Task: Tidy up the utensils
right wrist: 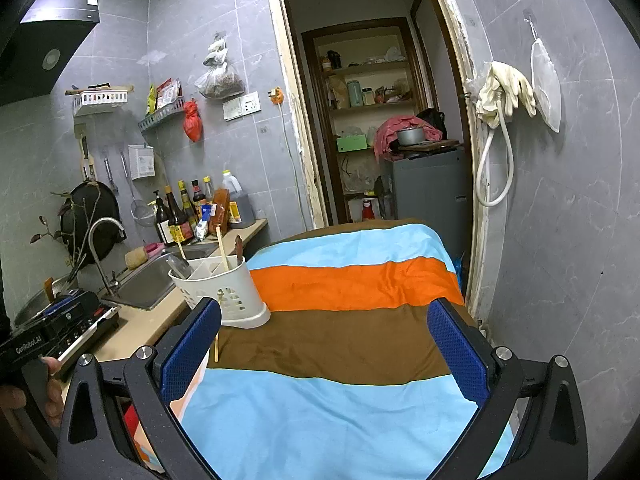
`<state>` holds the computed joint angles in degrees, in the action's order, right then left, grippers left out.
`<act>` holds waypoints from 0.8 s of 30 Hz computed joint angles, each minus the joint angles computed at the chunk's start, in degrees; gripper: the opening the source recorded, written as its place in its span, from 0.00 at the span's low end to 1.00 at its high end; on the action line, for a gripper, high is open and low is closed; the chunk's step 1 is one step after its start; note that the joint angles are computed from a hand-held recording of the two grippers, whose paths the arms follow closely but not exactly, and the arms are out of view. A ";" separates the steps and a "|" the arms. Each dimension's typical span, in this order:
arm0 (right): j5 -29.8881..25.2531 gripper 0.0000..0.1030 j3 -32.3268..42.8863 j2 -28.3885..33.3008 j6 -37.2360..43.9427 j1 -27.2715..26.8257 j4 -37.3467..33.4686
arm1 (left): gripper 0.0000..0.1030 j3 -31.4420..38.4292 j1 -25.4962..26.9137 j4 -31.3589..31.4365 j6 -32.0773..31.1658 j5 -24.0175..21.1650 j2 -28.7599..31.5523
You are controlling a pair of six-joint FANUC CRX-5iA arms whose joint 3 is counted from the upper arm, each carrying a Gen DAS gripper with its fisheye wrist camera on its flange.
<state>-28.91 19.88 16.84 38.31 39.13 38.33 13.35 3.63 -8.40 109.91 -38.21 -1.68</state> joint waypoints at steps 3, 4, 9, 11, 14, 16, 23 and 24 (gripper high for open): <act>-0.25 0.98 0.18 -0.01 0.49 0.04 -0.46 | 1.00 0.09 0.04 0.17 -0.15 0.01 0.14; -0.31 0.98 0.26 0.02 0.54 0.05 -0.48 | 1.00 -0.14 0.06 0.17 -0.14 0.14 0.06; -0.53 0.98 0.39 0.05 0.61 0.11 -0.60 | 1.00 -0.47 0.31 0.58 -0.53 0.37 0.07; -0.67 0.98 0.13 -0.22 0.82 0.18 -0.87 | 1.00 -0.36 0.30 0.55 -0.51 0.32 0.12; -0.72 0.98 0.23 -0.10 0.72 0.20 -0.74 | 1.00 -0.04 0.29 0.46 -0.04 0.11 0.53; -0.58 0.98 -0.39 -0.44 0.70 0.24 -0.75 | 1.00 0.77 -0.26 -1.53 2.01 -1.26 0.93; -0.98 0.98 0.32 0.09 2.91 0.36 -2.67 | 1.00 3.90 -1.80 -5.93 7.29 -3.66 2.84; -1.14 0.98 0.76 0.34 3.36 0.38 -3.06 | 1.00 4.05 -1.90 -6.14 7.21 -3.80 2.96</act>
